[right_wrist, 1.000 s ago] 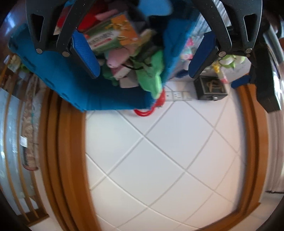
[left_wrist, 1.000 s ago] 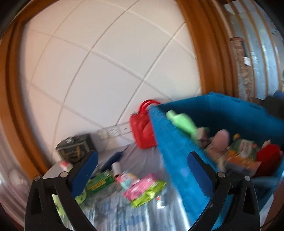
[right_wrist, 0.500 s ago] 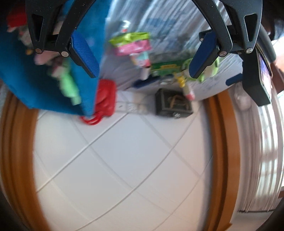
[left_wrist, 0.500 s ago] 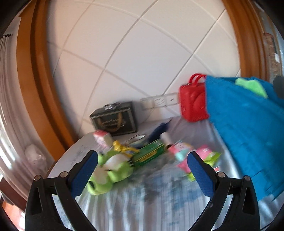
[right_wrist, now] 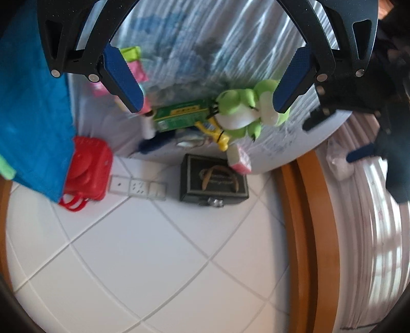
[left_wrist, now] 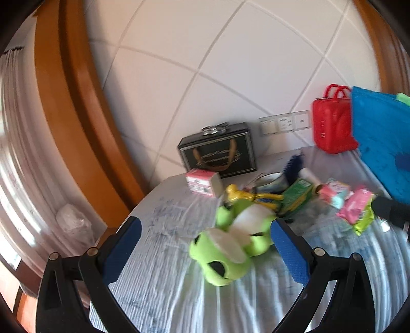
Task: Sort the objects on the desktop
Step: 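Move both tools back to the table toward the green frog plush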
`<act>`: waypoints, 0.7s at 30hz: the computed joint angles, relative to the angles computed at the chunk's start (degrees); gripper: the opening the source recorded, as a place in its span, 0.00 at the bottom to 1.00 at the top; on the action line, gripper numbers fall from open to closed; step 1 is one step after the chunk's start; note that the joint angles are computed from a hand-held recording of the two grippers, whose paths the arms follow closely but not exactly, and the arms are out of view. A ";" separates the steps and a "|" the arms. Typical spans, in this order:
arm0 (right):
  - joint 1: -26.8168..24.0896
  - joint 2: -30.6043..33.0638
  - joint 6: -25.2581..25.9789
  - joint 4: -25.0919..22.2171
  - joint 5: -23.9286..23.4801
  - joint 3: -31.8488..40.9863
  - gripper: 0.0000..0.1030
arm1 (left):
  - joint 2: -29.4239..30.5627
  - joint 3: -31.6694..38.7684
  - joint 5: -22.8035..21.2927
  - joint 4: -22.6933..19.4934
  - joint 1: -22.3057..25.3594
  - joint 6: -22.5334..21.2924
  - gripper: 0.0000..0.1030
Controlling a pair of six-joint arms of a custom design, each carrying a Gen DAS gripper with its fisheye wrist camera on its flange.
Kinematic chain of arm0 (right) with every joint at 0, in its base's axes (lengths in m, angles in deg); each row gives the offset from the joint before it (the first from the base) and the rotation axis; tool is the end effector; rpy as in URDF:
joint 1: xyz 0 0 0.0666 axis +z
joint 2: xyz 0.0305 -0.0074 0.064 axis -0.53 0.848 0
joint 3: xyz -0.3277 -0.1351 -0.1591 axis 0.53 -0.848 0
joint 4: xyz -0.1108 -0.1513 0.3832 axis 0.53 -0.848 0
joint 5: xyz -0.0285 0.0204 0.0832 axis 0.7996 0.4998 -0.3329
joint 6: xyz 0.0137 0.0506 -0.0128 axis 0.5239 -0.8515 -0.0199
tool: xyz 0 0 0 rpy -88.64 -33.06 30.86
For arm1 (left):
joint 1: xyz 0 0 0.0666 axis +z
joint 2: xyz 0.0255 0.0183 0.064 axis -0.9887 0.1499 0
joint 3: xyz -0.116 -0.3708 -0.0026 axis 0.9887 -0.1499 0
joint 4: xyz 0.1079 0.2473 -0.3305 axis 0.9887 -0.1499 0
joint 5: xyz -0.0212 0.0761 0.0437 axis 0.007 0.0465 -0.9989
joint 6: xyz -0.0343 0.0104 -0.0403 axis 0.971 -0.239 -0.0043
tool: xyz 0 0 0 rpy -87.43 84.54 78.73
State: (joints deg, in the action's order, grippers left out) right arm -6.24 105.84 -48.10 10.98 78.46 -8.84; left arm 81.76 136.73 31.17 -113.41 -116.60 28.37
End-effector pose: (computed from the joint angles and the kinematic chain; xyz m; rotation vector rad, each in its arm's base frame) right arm 0.4265 0.2124 0.4487 -0.6657 2.0622 0.4093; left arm 0.3740 -0.2296 0.4552 -0.2524 2.1137 0.5348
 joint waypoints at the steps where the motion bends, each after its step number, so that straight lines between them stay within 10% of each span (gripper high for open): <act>1: 0.57 0.72 0.15 0.12 0.10 0.17 1.00 | -0.42 -0.58 0.09 0.29 0.76 -0.08 0.99; 21: 5.96 18.64 3.80 -2.46 -1.87 10.50 0.97 | 1.12 -5.51 8.18 9.10 13.80 -6.24 0.99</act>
